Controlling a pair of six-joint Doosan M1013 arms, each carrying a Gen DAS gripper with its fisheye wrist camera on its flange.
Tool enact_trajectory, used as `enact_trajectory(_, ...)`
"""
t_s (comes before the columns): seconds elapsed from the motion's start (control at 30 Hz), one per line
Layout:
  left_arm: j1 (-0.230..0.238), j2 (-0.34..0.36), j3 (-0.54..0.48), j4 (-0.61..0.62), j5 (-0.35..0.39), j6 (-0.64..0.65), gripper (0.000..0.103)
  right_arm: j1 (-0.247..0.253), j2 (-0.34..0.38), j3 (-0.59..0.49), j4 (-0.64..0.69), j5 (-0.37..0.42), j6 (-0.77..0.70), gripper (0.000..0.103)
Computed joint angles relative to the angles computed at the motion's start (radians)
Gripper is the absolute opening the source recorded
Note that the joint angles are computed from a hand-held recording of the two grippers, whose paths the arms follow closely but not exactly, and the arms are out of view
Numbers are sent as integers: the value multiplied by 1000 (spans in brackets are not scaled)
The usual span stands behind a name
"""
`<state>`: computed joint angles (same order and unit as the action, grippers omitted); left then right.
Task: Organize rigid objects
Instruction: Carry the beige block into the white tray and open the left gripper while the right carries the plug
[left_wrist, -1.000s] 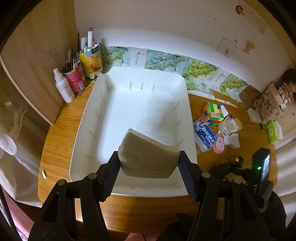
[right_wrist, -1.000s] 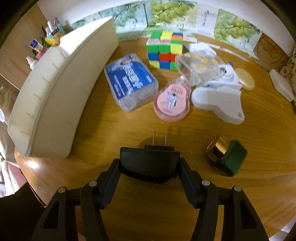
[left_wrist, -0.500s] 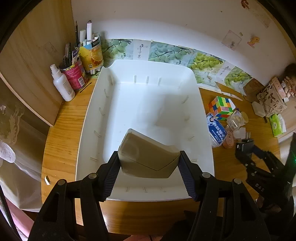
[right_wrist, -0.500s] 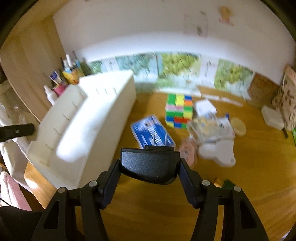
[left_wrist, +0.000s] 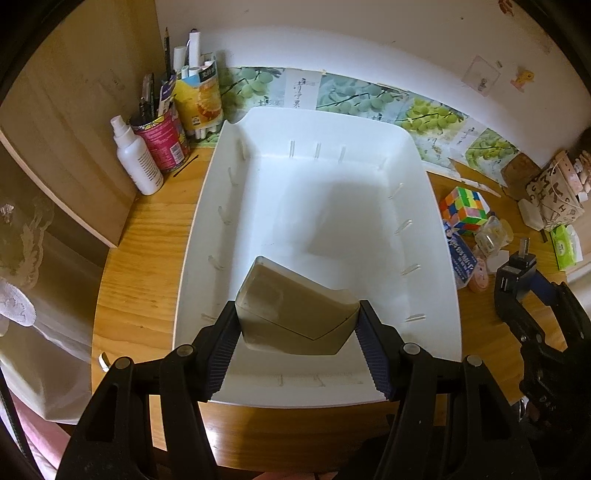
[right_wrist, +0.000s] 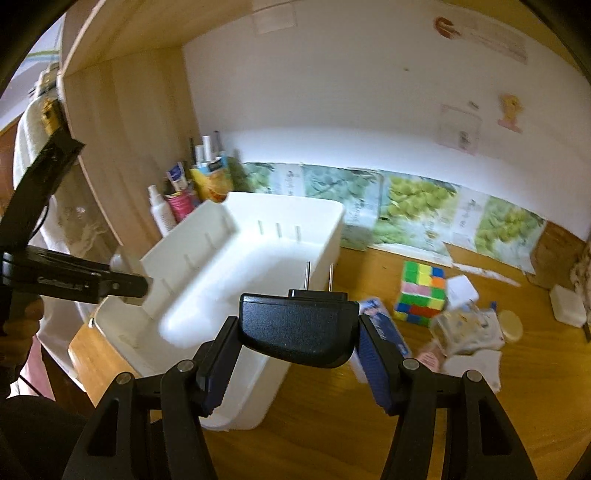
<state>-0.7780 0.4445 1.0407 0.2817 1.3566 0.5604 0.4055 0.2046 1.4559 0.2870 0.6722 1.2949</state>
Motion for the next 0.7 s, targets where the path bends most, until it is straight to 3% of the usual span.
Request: enact_trajectory(0.7, 18, -15, 35, -11, -1, -25, 67, 65, 23, -20, 38, 39, -148, 63)
